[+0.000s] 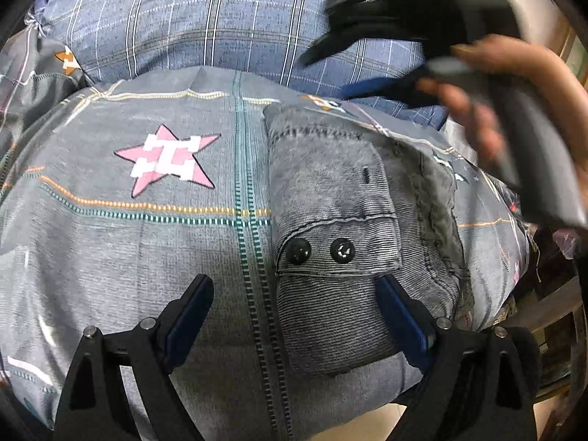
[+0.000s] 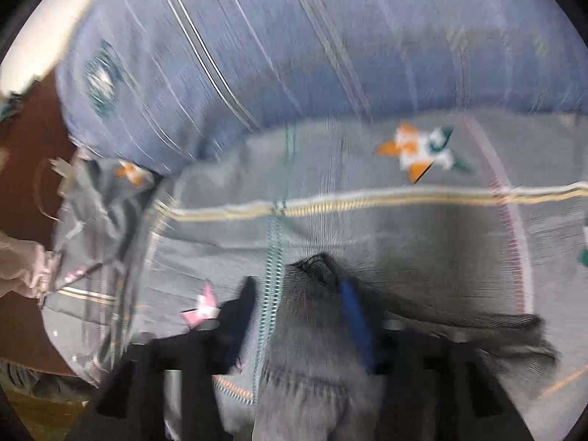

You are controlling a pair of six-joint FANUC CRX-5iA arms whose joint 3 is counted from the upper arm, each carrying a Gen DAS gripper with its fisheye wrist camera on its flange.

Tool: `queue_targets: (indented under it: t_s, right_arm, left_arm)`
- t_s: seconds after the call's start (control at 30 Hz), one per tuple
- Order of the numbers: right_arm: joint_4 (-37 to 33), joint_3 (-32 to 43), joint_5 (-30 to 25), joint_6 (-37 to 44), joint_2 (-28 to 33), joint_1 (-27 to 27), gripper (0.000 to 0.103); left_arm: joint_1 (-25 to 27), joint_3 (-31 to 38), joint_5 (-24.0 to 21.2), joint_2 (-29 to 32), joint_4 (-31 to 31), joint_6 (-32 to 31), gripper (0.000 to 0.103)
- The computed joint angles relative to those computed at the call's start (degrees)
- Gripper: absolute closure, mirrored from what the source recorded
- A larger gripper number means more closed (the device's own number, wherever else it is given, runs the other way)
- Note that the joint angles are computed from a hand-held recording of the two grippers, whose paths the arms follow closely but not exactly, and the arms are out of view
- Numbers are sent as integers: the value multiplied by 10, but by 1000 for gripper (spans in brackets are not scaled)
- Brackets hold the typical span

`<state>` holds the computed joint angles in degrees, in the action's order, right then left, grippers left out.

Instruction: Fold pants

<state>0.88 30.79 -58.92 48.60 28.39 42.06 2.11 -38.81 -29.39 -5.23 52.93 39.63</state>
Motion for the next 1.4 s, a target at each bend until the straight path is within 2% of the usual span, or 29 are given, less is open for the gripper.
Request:
queue_targets:
  t_s: [0.1,0.33,0.4,0.47,0.6,0.7,0.83,1.03,1.1,1.17,1.23,1.27,1.33,1.4]
  right_arm:
    - [48,-108,39,-21,-88,16,35]
    - [28,-328,105,-82,-248,-1,35]
    - [-13,-375,132,-79,-278,-23,35]
    - [-87,-408,160,-48,-299,-50,35]
    - [-180,-418,182,30,-296,-74,35]
    - [-203,-419,193,56,-292,-79,34]
    - [-229,-414,193,85,-289,-91,34]
    - [-304,-389,171,133,-276,-129,34]
    - [-326,-371,150,150,-261,-142,34]
    - [-323,-363,141,153,-254,-143,34]
    - [-263,-372,147,113,-257,-126,34]
    - [-255,-373,149,105,-257,-125,33]
    - [-299,-365,147,142,-250,-139,33]
    - [-289,-354,132,159,-243,-131,34]
  left_arm:
    - [2,-13,12,-23,20,-16,12]
    - [26,10,-15,-21,-14,34,12]
    - [28,22,-23,-14,-26,52,12]
    - [29,31,-29,-11,-35,66,12]
    - [29,54,-42,3,-64,99,12]
    - [28,66,-46,13,-76,112,12]
    - [32,84,-76,40,-60,111,12]
    - [43,124,-176,115,16,65,12]
    - [44,134,-189,129,20,68,12]
    - [43,139,-200,138,27,59,12]
    - [42,141,-205,141,32,53,12]
    - [41,141,-206,143,35,48,12]
    - [37,146,-207,147,33,50,12]
    - [33,157,-215,155,26,55,12]
